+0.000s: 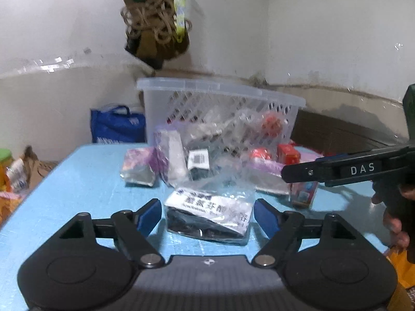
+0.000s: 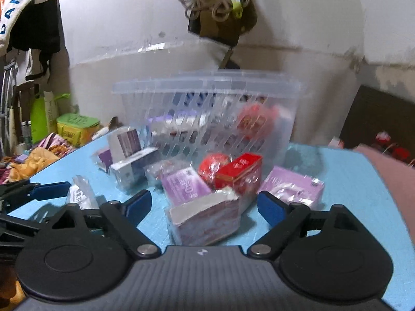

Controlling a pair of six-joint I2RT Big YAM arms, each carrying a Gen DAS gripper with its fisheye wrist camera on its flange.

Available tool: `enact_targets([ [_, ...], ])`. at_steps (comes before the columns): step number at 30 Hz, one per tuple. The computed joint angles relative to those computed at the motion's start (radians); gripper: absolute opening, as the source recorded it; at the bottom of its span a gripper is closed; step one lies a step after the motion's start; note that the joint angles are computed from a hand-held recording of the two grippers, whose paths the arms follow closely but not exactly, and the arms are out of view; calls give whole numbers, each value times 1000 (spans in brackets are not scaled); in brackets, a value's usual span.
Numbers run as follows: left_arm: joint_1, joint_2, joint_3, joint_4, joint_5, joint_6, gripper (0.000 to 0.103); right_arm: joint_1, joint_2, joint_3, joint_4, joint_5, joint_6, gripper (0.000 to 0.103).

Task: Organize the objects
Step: 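Grasp the bagged black medicine box with the left gripper while the right grasps a pink-brown box, then carry both held boxes over the white basket and release them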

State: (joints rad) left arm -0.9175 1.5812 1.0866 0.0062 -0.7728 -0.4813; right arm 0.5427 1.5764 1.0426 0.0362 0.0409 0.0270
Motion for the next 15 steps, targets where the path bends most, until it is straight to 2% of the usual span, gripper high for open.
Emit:
enact_targets([
  [2,6,2,1,-13,12,-1,81,-10,-5,-5,3,-13,20,88],
  [3,6,-1,-5,-3,17,-2,81,-15,-7,-9,5,-20,33,82],
  [4,7,-4,-9,1,20,-9,78,-21,-7,-8,-5,-37,43,65],
  [6,7,-10,-12,-6,17,-33,77,-27,-18,-32,13,-61,58,63],
  [11,11,-38,-37,26,20,-64,77,-33,-41,-94,151,-78,79,62],
  [15,13,-68,-26,25,-9,-32,77,-52,-77,-139,234,-113,118,63],
])
